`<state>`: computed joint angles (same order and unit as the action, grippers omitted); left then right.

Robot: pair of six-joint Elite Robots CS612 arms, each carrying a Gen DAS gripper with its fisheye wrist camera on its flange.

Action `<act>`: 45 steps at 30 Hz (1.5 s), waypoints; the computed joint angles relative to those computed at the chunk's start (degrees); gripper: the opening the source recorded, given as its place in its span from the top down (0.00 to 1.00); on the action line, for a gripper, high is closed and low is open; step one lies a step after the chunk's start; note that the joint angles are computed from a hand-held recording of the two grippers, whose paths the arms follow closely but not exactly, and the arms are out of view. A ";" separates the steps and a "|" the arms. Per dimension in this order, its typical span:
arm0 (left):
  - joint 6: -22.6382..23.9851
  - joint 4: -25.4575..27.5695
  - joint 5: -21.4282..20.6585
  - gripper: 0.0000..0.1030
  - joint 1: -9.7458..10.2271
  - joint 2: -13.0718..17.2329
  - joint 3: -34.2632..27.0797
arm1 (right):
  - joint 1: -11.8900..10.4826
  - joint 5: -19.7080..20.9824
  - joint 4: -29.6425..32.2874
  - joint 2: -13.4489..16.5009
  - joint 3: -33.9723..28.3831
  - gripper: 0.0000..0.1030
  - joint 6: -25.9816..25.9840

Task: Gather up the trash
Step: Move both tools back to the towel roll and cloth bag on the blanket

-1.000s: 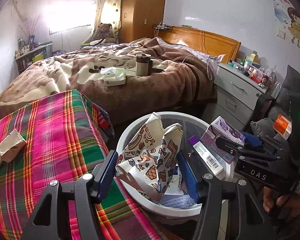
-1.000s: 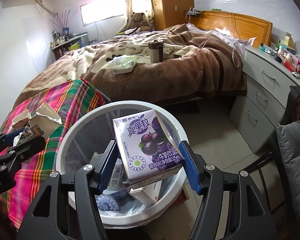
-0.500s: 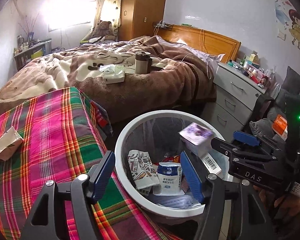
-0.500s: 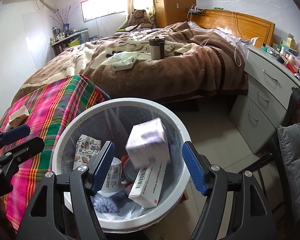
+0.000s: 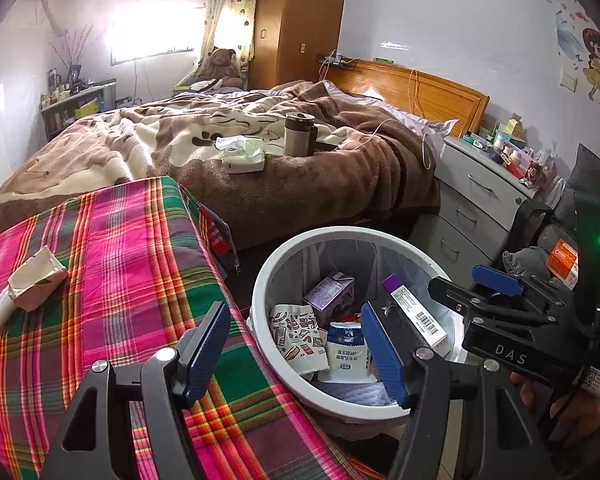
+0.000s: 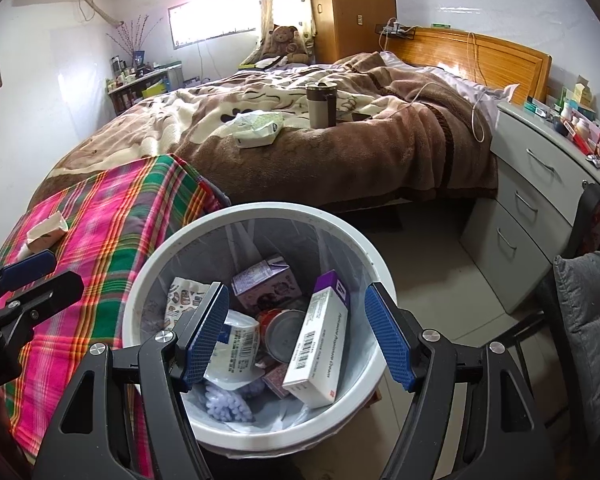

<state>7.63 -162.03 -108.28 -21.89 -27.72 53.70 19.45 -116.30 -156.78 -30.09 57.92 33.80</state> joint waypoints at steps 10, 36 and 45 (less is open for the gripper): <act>-1.52 -4.33 2.02 0.35 1.48 -1.40 2.74 | 0.98 0.11 -3.44 1.41 -2.47 0.30 -2.30; -8.91 -4.07 9.04 0.34 8.05 1.64 -3.00 | 3.29 7.76 3.58 13.03 -25.69 0.30 -8.64; -10.42 0.13 11.28 0.34 10.26 4.84 -8.93 | 3.57 11.71 12.31 21.14 -42.13 0.30 -8.67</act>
